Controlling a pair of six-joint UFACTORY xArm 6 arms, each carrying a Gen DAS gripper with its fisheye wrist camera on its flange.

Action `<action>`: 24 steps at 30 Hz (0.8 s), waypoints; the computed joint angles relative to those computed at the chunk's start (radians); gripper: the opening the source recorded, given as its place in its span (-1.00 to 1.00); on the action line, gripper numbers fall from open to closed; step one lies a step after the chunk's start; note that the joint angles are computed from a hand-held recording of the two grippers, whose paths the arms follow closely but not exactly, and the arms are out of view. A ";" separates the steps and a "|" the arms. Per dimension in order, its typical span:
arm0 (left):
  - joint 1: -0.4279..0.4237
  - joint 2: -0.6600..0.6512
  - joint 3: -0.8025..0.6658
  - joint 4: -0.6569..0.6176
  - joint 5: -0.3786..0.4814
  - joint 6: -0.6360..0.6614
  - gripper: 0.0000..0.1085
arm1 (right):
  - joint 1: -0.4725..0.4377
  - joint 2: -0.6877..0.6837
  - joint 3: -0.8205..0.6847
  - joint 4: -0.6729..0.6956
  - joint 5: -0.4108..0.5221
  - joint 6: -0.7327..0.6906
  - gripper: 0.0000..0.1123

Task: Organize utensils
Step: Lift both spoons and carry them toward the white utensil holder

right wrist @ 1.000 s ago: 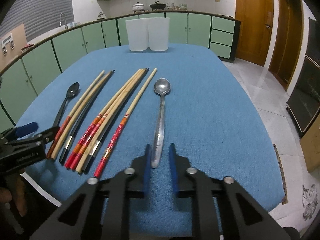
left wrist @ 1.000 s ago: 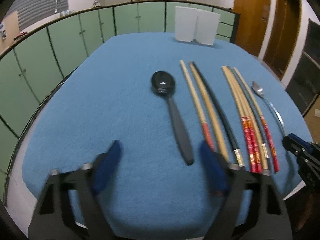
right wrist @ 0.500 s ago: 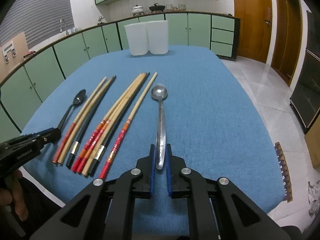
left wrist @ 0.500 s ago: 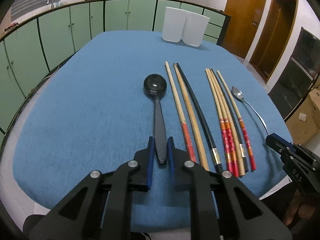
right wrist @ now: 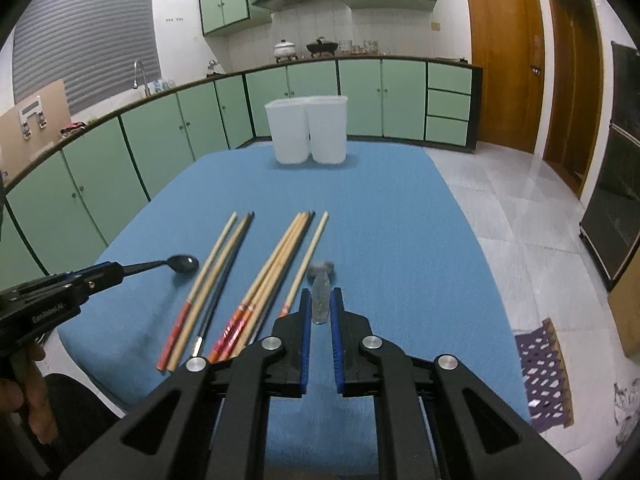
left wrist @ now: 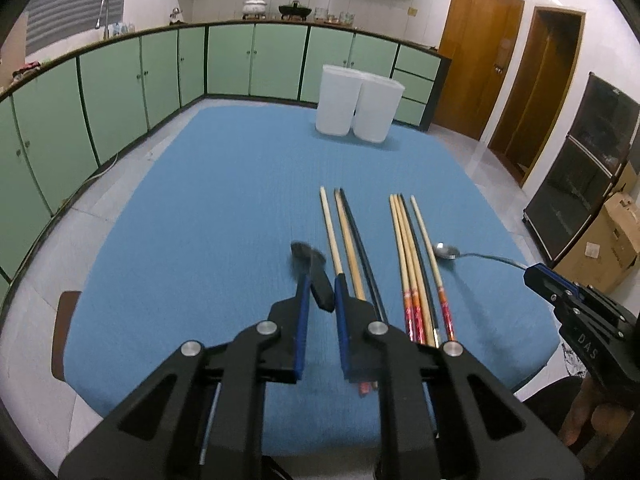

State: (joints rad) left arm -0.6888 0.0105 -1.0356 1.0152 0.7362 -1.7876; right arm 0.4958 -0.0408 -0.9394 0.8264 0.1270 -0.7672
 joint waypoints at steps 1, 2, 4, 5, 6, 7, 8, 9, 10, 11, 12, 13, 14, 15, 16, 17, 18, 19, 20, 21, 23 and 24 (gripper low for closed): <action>0.003 -0.004 0.000 0.001 -0.002 0.005 -0.79 | -0.003 0.004 -0.012 -0.022 0.004 0.015 -0.83; 0.007 -0.008 0.000 0.003 -0.004 0.010 -0.80 | -0.007 0.002 -0.016 -0.037 0.011 0.024 -0.83; 0.019 -0.014 -0.004 0.001 -0.015 0.028 -0.80 | -0.018 0.011 -0.041 -0.089 0.033 0.058 -0.83; 0.026 -0.017 -0.005 -0.003 -0.024 0.038 -0.80 | -0.024 0.011 -0.048 -0.101 0.048 0.066 -0.83; 0.031 -0.020 -0.006 -0.008 -0.031 0.047 -0.81 | -0.031 0.012 -0.059 -0.121 0.068 0.081 -0.83; 0.039 -0.022 -0.004 -0.012 -0.042 0.055 -0.81 | -0.038 0.016 -0.072 -0.145 0.083 0.099 -0.83; 0.048 -0.024 -0.006 -0.019 -0.055 0.068 -0.82 | -0.044 0.021 -0.087 -0.164 0.100 0.110 -0.84; 0.052 -0.028 -0.004 -0.024 -0.061 0.078 -0.82 | -0.049 0.024 -0.099 -0.182 0.113 0.119 -0.84; 0.057 -0.029 -0.005 -0.027 -0.066 0.089 -0.82 | -0.054 0.027 -0.110 -0.197 0.126 0.129 -0.84; 0.061 -0.033 -0.005 -0.031 -0.069 0.101 -0.83 | -0.060 0.032 -0.126 -0.211 0.145 0.138 -0.84; 0.066 -0.035 -0.009 -0.037 -0.073 0.118 -0.83 | -0.064 0.036 -0.138 -0.224 0.159 0.144 -0.84; 0.071 -0.036 -0.014 -0.042 -0.076 0.134 -0.88 | -0.069 0.040 -0.152 -0.242 0.172 0.154 -0.84; 0.076 -0.039 -0.014 -0.046 -0.080 0.146 -0.95 | -0.071 0.042 -0.159 -0.253 0.178 0.158 -0.84; 0.080 -0.043 -0.012 -0.052 -0.087 0.158 -0.94 | -0.074 0.044 -0.169 -0.262 0.188 0.161 -0.84; 0.087 -0.046 -0.011 -0.056 -0.095 0.168 -0.94 | -0.076 0.045 -0.177 -0.269 0.196 0.162 -0.84; 0.092 -0.047 -0.015 -0.063 -0.100 0.184 -0.94 | -0.077 0.046 -0.182 -0.274 0.201 0.162 -0.84; 0.092 -0.051 -0.012 -0.065 -0.101 0.189 -0.94 | -0.077 0.046 -0.187 -0.282 0.206 0.167 -0.84; 0.093 -0.053 -0.012 -0.066 -0.102 0.195 -0.95 | -0.076 0.046 -0.192 -0.287 0.209 0.170 -0.84; 0.095 -0.055 -0.013 -0.066 -0.102 0.199 -0.94 | -0.076 0.045 -0.194 -0.294 0.208 0.171 -0.84; 0.095 -0.056 -0.011 -0.062 -0.100 0.196 -0.94 | -0.076 0.043 -0.195 -0.297 0.206 0.171 -0.84; 0.097 -0.061 -0.004 -0.060 -0.106 0.189 -0.95 | -0.075 0.041 -0.195 -0.292 0.207 0.165 -0.84; 0.100 -0.064 0.000 -0.062 -0.111 0.187 -0.95 | -0.075 0.041 -0.195 -0.289 0.207 0.162 -0.84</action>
State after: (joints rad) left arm -0.5892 -0.0534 -1.0356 0.9532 0.6253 -1.6002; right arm 0.4213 0.0004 -1.1346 0.5373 0.3342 -0.6048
